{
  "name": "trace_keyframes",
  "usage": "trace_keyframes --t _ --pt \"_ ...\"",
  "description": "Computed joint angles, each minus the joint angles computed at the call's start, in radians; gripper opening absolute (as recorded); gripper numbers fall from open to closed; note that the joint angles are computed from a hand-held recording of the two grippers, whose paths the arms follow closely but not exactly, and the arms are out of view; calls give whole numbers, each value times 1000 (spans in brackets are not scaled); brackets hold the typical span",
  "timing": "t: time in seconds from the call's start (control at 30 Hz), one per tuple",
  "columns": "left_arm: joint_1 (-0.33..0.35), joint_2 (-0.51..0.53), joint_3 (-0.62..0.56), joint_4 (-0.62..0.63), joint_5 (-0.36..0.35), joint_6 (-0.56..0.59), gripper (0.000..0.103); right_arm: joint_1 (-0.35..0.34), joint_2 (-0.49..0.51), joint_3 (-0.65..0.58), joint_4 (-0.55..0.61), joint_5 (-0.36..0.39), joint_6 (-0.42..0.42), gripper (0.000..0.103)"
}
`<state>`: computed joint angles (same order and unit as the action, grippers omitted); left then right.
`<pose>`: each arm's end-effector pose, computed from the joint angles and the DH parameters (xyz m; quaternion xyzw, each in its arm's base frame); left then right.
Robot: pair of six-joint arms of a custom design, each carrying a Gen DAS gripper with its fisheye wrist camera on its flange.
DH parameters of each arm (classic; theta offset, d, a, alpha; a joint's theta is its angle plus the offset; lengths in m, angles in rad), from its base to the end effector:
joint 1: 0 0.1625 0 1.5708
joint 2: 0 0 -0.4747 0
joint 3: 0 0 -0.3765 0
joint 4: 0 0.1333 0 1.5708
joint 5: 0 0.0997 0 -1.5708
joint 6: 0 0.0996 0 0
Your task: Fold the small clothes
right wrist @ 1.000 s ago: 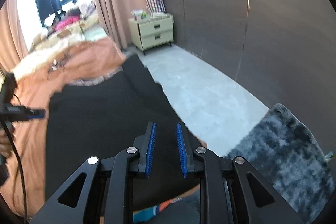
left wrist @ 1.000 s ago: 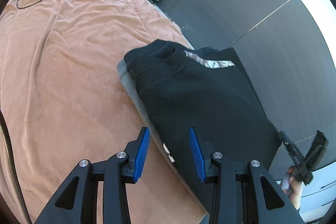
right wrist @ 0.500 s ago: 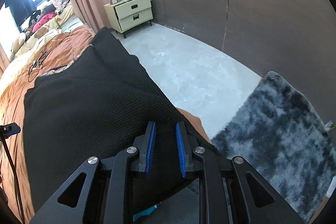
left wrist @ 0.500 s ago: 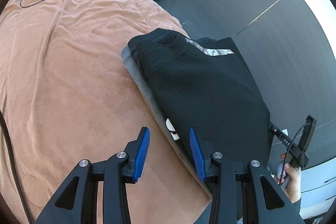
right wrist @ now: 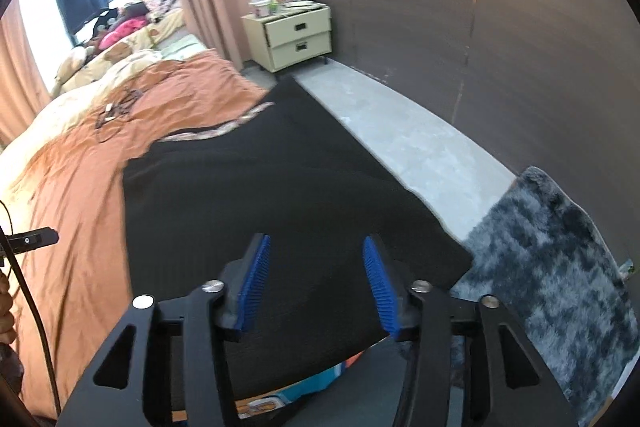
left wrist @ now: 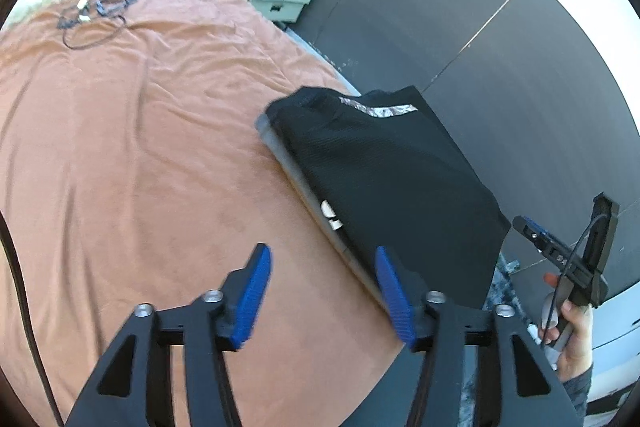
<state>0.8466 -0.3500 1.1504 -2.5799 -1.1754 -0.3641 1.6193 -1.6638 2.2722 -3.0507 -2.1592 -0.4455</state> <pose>-0.4178 -0.7315 -0.0142 0.1545 0.9631 -0.1885 0.1143 0.0970 -0.3882 0.4429 0.0934 -0.8712 0.3442 0.3374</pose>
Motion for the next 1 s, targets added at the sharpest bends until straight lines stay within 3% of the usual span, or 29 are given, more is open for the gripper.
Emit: trace_keyframes --t 0.03,0.17,0.37,0.7,1.0 --pt "-9 -23 39 -25 16 12 68 22 -10 14 -6 -15 6 76" --pt "-49 -123 206 -128 80 50 83 97 -61 74 -17 -61 11 81" --pt "-114 -265 437 -276 151 59 99 209 -170 172 3 -106 41 103" --pt "-245 -439 757 -477 295 35 102 374 -344 301 70 -156 118 103" --pt "-408 -556 1022 -547 476 -111 102 528 -496 375 214 -191 227 103"
